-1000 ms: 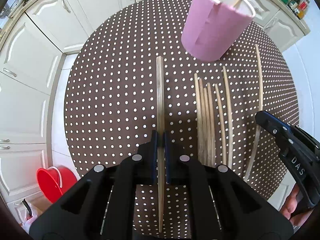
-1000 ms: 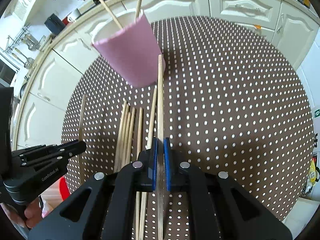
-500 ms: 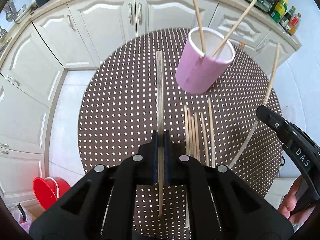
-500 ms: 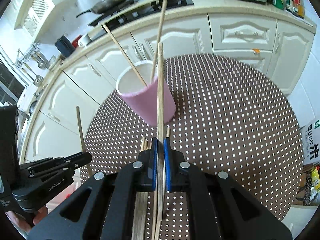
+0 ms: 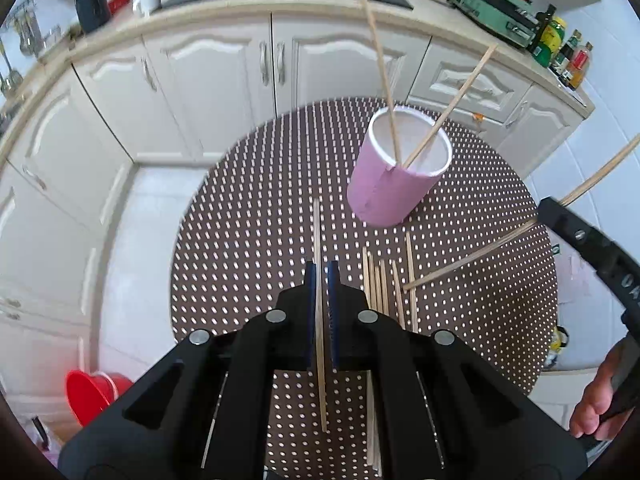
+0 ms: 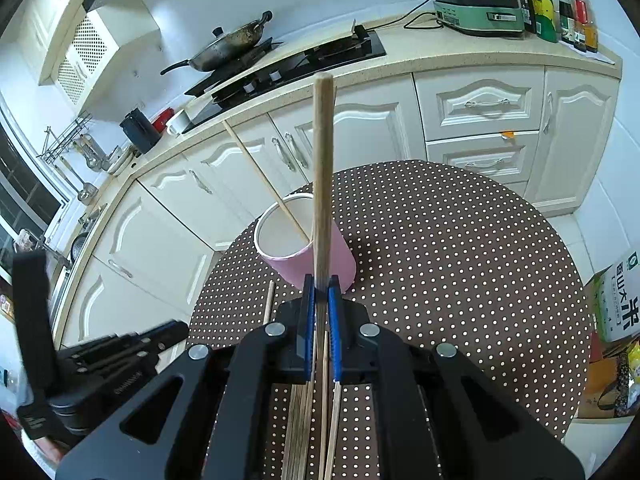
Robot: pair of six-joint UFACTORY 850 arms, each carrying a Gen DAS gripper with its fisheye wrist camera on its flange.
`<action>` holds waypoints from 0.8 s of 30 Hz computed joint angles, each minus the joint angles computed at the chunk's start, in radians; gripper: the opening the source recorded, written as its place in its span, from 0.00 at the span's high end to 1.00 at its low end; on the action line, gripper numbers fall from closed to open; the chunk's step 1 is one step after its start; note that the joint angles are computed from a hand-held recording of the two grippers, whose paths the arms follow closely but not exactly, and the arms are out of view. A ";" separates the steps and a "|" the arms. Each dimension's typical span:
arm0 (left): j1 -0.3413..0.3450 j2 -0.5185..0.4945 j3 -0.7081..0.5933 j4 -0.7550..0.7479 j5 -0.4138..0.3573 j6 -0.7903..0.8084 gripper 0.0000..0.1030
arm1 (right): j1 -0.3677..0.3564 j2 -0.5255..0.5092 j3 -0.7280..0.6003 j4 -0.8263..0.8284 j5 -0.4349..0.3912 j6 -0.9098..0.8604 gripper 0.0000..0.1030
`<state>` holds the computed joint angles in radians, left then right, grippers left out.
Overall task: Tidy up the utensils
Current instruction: 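Lift both chopsticks and bring them over the pink cup's rim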
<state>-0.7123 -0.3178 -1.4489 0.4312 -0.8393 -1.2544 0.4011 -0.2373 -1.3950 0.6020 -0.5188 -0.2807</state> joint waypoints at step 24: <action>0.170 -0.148 0.005 -0.454 0.048 0.325 0.93 | -0.002 -0.077 -0.086 -0.104 -0.084 0.161 0.95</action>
